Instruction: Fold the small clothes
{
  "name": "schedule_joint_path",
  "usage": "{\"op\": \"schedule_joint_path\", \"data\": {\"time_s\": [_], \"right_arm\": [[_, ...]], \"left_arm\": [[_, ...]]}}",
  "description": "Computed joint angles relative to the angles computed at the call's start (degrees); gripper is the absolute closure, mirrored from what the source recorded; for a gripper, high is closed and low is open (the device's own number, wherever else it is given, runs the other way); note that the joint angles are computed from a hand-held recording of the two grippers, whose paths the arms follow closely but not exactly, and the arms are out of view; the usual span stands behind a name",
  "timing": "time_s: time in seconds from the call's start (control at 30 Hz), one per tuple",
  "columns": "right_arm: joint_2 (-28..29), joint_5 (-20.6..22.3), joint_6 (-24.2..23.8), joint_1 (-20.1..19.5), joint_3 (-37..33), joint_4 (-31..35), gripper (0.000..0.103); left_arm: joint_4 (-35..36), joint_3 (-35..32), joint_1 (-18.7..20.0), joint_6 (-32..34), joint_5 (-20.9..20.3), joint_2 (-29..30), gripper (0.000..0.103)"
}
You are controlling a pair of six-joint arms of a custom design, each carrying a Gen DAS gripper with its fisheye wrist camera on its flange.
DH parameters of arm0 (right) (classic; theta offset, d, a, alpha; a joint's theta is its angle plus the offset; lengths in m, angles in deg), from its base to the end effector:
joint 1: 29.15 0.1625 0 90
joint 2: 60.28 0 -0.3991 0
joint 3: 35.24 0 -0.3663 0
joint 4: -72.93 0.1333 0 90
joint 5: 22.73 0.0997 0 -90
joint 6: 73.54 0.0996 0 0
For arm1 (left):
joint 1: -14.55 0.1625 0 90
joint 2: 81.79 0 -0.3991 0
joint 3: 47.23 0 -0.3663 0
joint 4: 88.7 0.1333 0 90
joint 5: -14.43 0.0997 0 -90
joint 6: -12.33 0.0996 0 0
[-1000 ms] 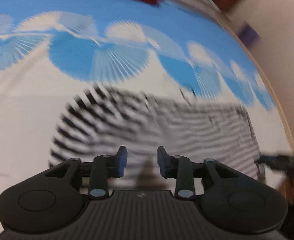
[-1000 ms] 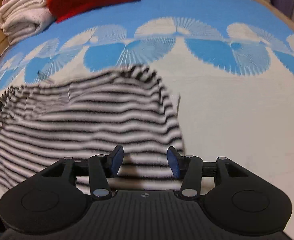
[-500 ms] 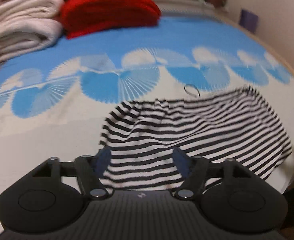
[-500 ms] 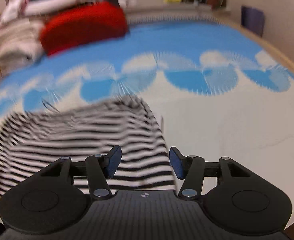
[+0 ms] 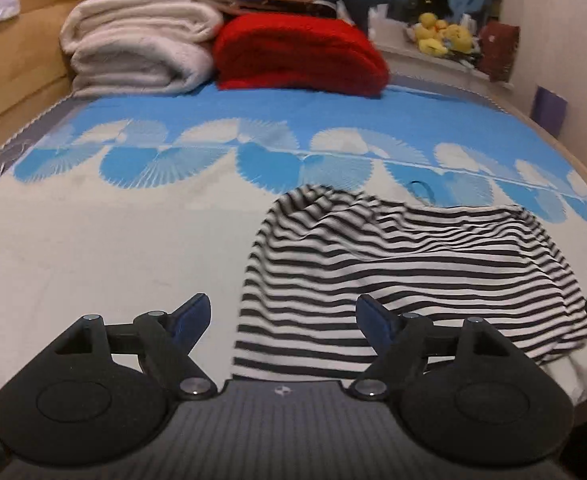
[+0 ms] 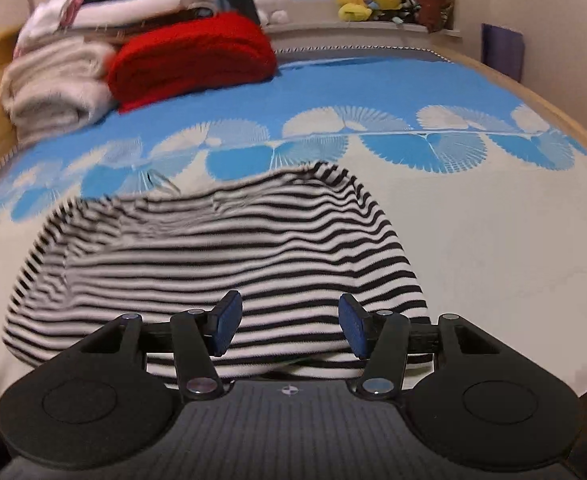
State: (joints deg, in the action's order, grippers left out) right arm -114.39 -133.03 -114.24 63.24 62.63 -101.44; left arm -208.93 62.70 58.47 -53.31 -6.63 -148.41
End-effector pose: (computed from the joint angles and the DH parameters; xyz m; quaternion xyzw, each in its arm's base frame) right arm 0.1251 -0.6303 0.2265 0.2821 -0.8811 0.2684 0.2682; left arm -0.2132 -0.5195 0.2201 -0.0756 0.8181 -0.4127 0.3933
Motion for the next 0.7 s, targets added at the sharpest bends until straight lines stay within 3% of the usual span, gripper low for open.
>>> {"op": "schedule_joint_path", "data": {"time_s": [0.27, 0.57, 0.67, 0.7], "right_arm": [[1.60, -3.45, 5.37, 0.87, -0.95, 1.48, 0.048], [5.26, -7.01, 2.92, 2.79, -1.06, -2.11, 0.048], [6.37, -6.83, 2.68, 3.37, -1.05, -3.17, 0.054], [6.63, -6.47, 2.25, 3.58, -0.92, -3.49, 0.060]], "left_arm": [[1.06, 1.99, 0.43, -3.16, -2.82, -3.26, 0.019], [0.99, 5.04, 0.41, -5.52, -3.77, -7.26, 0.019], [2.07, 6.01, 0.45, -7.89, -3.97, -9.07, 0.019], [2.84, 6.43, 0.45, -9.54, -3.82, -9.94, 0.019]]}}
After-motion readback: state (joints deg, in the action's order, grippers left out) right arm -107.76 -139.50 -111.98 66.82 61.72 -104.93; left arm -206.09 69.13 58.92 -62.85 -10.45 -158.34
